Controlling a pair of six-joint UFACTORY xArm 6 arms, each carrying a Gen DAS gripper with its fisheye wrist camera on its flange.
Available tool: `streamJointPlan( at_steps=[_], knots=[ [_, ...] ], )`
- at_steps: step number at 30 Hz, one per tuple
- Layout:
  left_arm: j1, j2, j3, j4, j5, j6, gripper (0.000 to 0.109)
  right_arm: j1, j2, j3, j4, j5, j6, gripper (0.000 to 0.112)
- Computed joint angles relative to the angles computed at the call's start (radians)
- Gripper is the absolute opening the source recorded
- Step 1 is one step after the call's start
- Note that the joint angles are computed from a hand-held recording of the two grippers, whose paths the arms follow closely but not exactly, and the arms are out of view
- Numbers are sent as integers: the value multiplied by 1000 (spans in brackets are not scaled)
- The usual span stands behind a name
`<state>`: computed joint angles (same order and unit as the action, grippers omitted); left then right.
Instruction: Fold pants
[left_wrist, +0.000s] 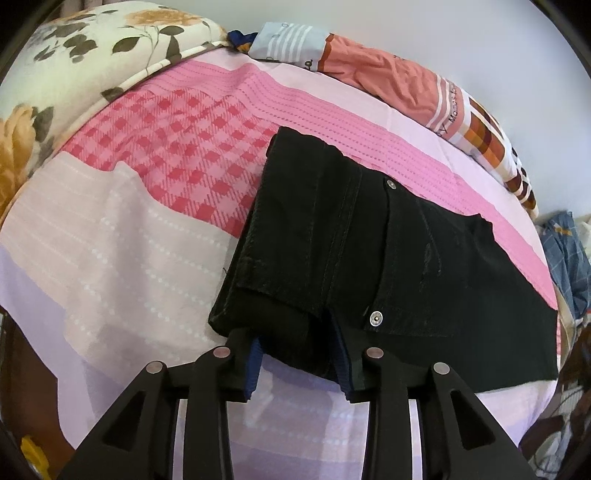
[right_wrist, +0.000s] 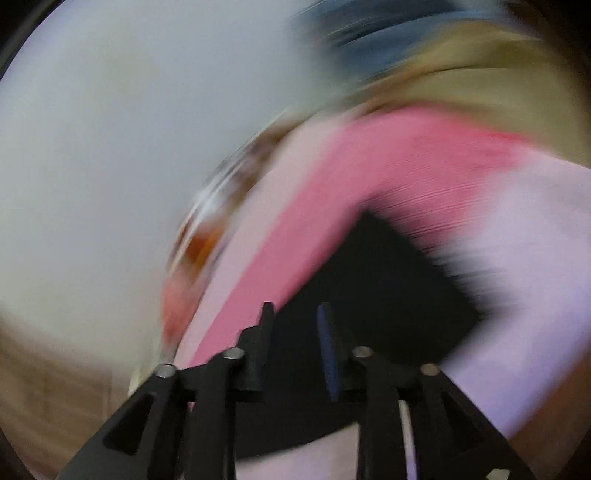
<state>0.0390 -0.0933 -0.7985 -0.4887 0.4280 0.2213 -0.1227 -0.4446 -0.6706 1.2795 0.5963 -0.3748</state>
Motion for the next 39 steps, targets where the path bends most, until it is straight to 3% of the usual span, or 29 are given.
streamJointPlan(
  at_steps=[2, 4, 7, 11, 15, 19, 22, 24, 30, 34, 37, 39],
  knots=[
    [0, 0, 5, -32, -9, 21, 38, 142, 194, -189, 14, 53, -97, 47],
    [-3, -1, 10, -55, -21, 41, 40, 265, 357, -353, -134, 5, -95, 47],
    [-7, -1, 12, -49, -25, 53, 41, 344, 615, -631, -249, 88, -125, 48],
    [-5, -1, 13, -75, -26, 82, 42, 387, 836, -897, -428, 152, -109, 48],
    [-5, 1, 12, -85, -26, 94, 43, 394, 941, -1038, -509, 238, -111, 48],
    [-8, 4, 14, -91, -42, 110, 45, 393, 1072, -1217, -587, 381, -91, 44],
    [-15, 8, 18, -91, -64, 123, 45, 401, 1133, -1309, -607, 460, -100, 33],
    [-17, 10, 20, -103, -76, 136, 45, 412, 1154, -1350, -617, 493, -132, 18],
    [-20, 16, 18, -119, -88, 151, 47, 435, 1211, -1444, -660, 512, -144, 9],
    [-16, 17, 11, -124, -72, 154, 47, 415, 1187, -1422, -617, 495, -139, 14],
    [-15, 17, 11, -128, -70, 154, 47, 403, 1165, -1395, -658, 467, -146, 15],
    [-15, 16, 11, -125, -71, 155, 48, 391, 1199, -1443, -657, 504, -126, 17]
  ],
)
